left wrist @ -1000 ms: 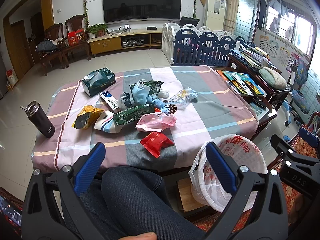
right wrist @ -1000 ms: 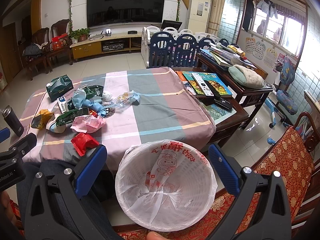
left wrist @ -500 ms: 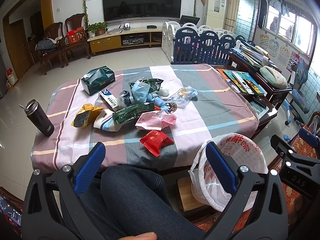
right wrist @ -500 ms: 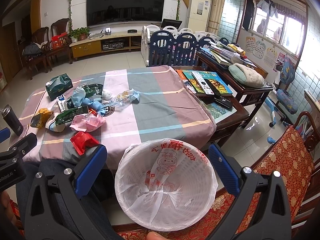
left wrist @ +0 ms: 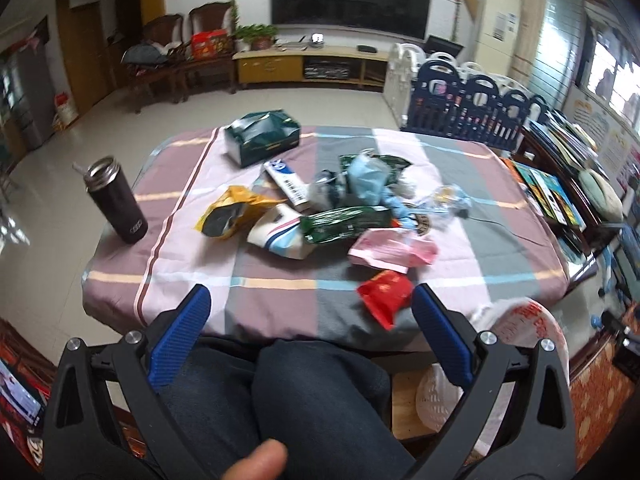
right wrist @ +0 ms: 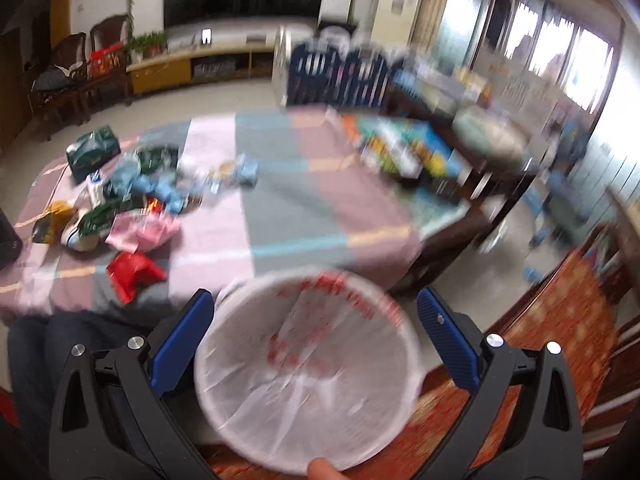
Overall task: Collect trash
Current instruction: 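Grasp the red snack packet with the right gripper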
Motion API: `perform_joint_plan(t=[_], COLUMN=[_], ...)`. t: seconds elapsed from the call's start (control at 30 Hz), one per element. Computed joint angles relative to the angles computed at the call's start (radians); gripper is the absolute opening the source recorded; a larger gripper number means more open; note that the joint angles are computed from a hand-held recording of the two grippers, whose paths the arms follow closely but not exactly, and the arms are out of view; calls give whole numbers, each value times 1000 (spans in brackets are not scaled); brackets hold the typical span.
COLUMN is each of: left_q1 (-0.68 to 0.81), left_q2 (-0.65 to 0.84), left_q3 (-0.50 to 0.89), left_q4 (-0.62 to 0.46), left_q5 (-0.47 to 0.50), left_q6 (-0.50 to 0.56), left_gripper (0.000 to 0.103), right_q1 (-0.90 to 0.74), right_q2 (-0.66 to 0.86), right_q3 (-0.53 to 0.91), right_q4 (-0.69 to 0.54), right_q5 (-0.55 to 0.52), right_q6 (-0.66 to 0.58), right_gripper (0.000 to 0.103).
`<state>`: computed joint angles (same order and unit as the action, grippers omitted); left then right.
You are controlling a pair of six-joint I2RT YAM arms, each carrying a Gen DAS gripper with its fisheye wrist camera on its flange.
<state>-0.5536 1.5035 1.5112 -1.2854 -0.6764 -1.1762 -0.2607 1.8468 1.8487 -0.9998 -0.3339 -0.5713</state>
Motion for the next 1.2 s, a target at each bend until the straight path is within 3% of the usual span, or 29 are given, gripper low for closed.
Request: perform_joint_plan(t=[0.03, 0.07, 0.17, 0.23, 0.33, 0.47, 0.6, 0.7, 0.73, 0.77, 0.83, 1.03, 1.2], left_q1=[32, 61, 136, 178, 219, 266, 304, 321, 326, 326, 327, 315, 272], left_q2=[-28, -55, -116, -151, -169, -170, -164, -153, -145, -136, -118, -17, 75], left_q3=[-44, -91, -185, -251, -303, -350, -381, -391, -390, -385, -374, -321, -254], left_q4=[31, 55, 121, 183, 209, 247, 278, 294, 298, 296, 295, 346, 390], left_q5=[21, 38, 83, 115, 140, 182, 233, 257, 257, 253, 251, 261, 283], left_q6=[11, 4, 12, 26, 6, 16, 24, 34, 39, 38, 31, 38, 105], left_gripper=[100, 100, 96, 90, 88, 88, 90, 90, 90, 90, 90, 89, 77], right_q1=[10, 29, 119, 178, 298, 453, 537, 533, 526, 513, 480, 372, 288], right_q2=[41, 49, 48, 84, 100, 133, 220, 277, 289, 303, 313, 333, 326], right_q3=[22, -7, -96, -79, -114, -164, -148, -103, -89, -65, -45, 19, 60], right_q4=[-45, -33, 13, -27, 8, 95, 158, 136, 124, 93, 57, -37, -88], right_q5=[-13, -4, 17, -35, -70, 15, 93, 72, 54, 36, -26, -136, -175], right_q6=[2, 0, 15, 33, 53, 44, 28, 22, 21, 14, -3, -27, -35], right_gripper=[96, 84, 67, 66, 66, 85, 85, 80, 63, 55, 50, 41, 38])
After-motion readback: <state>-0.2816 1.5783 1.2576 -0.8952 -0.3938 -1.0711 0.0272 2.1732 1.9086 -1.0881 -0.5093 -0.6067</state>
